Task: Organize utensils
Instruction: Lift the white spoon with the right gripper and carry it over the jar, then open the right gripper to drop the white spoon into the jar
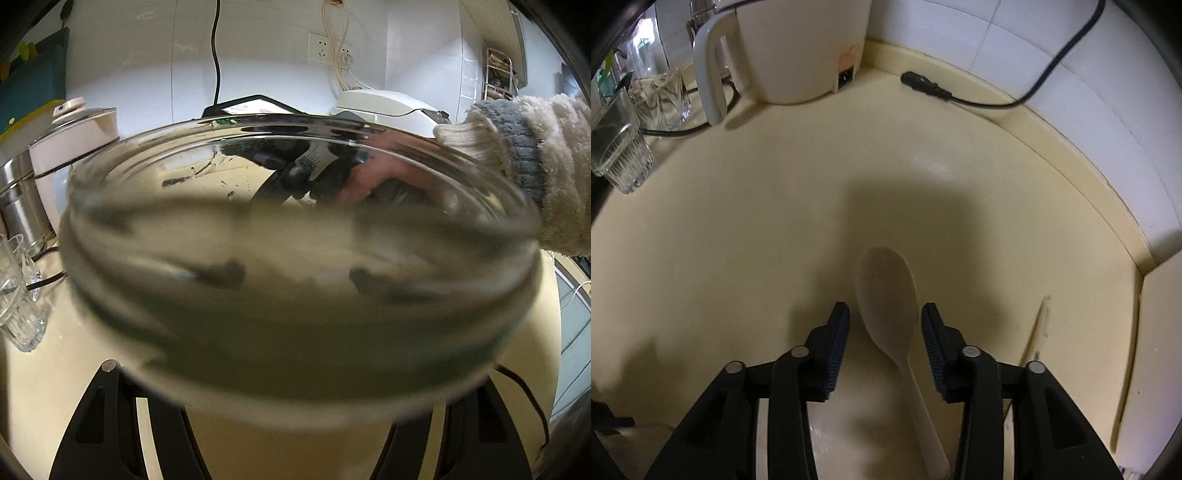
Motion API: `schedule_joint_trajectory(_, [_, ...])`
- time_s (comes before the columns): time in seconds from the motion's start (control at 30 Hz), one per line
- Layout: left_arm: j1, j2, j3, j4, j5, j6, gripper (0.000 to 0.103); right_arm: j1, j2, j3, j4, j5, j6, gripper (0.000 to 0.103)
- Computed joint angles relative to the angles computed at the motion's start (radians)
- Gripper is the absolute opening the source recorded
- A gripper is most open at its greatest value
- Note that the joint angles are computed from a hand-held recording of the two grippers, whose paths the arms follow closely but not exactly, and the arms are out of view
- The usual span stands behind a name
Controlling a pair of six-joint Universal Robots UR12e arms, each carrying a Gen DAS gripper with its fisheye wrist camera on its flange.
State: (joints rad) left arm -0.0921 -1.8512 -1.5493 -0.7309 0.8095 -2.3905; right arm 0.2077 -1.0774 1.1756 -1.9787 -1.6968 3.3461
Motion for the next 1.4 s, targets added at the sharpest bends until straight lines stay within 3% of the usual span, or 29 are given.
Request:
schedule_joint_trajectory(0.17, [0.001, 0.002, 0.001, -0.016, -0.010, 0.010, 0.072, -0.014, -0.004, 0.018, -0.034, 0.066, 0.013, 0.049])
schedule_joint_trajectory(0.2, [0.002, 0.002, 0.002, -0.018, -0.011, 0.011, 0.072, -0.022, -0.011, 0.033, -0.050, 0.096, 0.029, 0.045])
schedule_joint_trajectory(0.23, [0.002, 0.001, 0.003, -0.019, -0.012, 0.011, 0.072, -0.026, -0.012, 0.036, -0.057, 0.113, 0.040, 0.033])
schedule_joint_trajectory(0.4, [0.003, -0.003, 0.009, -0.021, -0.012, 0.011, 0.072, -0.039, -0.039, 0.079, -0.096, 0.149, 0.111, 0.032])
schedule_joint_trajectory(0.57, [0.003, -0.003, 0.009, -0.021, -0.012, 0.011, 0.072, -0.061, -0.089, 0.159, -0.195, 0.219, 0.206, 0.032])
schedule_joint_trajectory(0.67, [0.003, -0.003, 0.010, -0.021, -0.012, 0.011, 0.072, -0.069, -0.142, 0.223, -0.310, 0.258, 0.277, 0.032])
schedule_joint_trajectory(0.9, [0.003, -0.004, 0.010, -0.022, -0.012, 0.011, 0.072, -0.046, -0.235, 0.290, -0.563, 0.253, 0.340, 0.032])
schedule_joint_trajectory(1.07, [0.006, -0.005, 0.012, -0.025, -0.014, 0.015, 0.072, -0.017, -0.269, 0.280, -0.676, 0.245, 0.343, 0.032])
schedule_joint_trajectory(1.27, [0.006, -0.005, 0.012, -0.024, -0.014, 0.015, 0.072, -0.001, -0.289, 0.264, -0.766, 0.304, 0.362, 0.032])
schedule_joint_trajectory(1.4, [0.007, -0.006, 0.014, -0.025, -0.013, 0.016, 0.072, 0.011, -0.295, 0.266, -0.768, 0.309, 0.369, 0.032])
